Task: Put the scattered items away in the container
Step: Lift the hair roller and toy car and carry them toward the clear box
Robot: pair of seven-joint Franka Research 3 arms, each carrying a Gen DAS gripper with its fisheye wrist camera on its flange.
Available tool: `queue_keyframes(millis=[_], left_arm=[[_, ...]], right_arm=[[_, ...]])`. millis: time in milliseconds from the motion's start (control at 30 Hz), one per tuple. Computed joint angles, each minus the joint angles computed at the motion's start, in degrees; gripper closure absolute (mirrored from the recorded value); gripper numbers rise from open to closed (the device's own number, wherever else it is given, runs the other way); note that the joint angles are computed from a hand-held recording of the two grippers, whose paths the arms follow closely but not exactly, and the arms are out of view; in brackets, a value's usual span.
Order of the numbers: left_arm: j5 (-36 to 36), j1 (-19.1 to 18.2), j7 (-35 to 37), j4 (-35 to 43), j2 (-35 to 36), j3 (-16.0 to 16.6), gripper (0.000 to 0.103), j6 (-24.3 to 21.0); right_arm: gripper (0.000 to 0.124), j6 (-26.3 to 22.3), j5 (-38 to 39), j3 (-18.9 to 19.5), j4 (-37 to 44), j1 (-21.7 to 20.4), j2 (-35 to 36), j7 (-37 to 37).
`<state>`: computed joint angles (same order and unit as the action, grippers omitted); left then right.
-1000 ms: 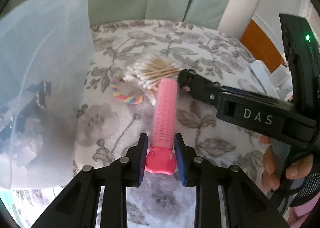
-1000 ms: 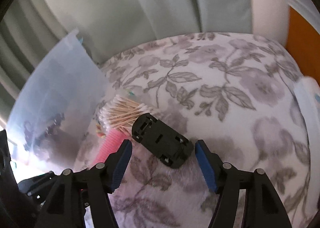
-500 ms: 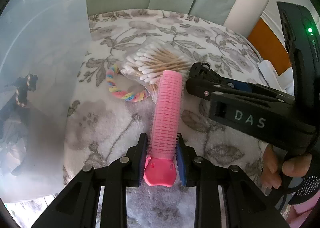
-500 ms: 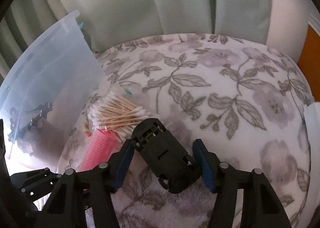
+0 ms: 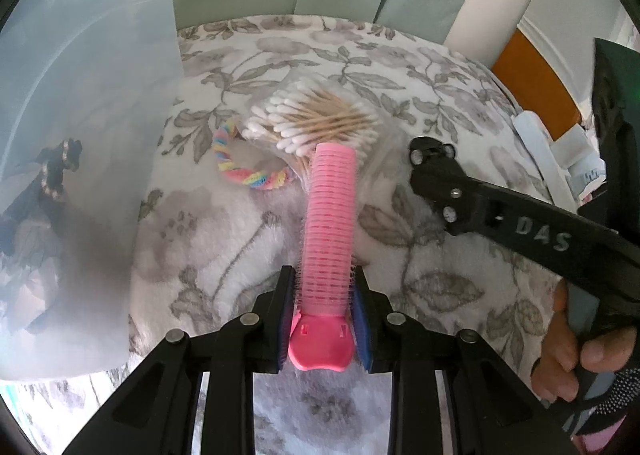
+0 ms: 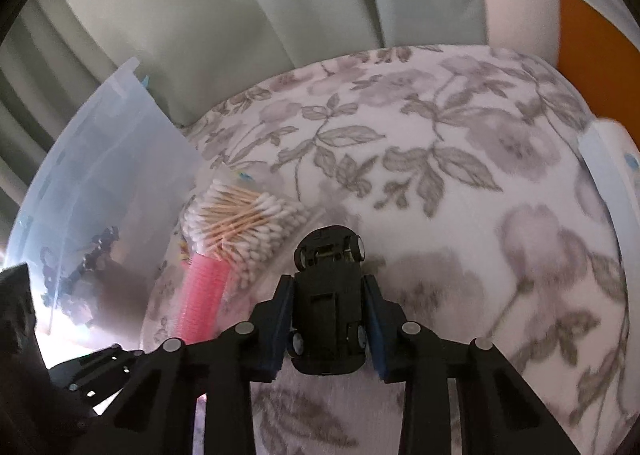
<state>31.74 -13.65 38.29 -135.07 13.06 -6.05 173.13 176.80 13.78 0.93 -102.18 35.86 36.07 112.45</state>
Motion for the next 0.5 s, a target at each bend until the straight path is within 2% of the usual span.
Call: queue_keyframes(millis=[133, 433, 500], left_arm=[[0.7, -0.5, -1.2, -1.3, -1.9, 0.2, 0.076, -0.7], [5.0, -0.1, -4.8, -3.7, -7.2, -1.3, 0.076, -1.3], [6.3, 0.2, -5.7, -4.3, -8.6, -1.8, 0.076, -1.2]], right_arm=[[0.088, 4.4, 2.5, 1.6, -4.8, -0.7, -3.2, 0.6], [0.088, 12.0, 8.5, -1.5, -15.2, 4.3, -11.1, 3.3], [0.088, 14.0, 9.9, -0.2, -17.2, 3.8, -12.6, 3.2]])
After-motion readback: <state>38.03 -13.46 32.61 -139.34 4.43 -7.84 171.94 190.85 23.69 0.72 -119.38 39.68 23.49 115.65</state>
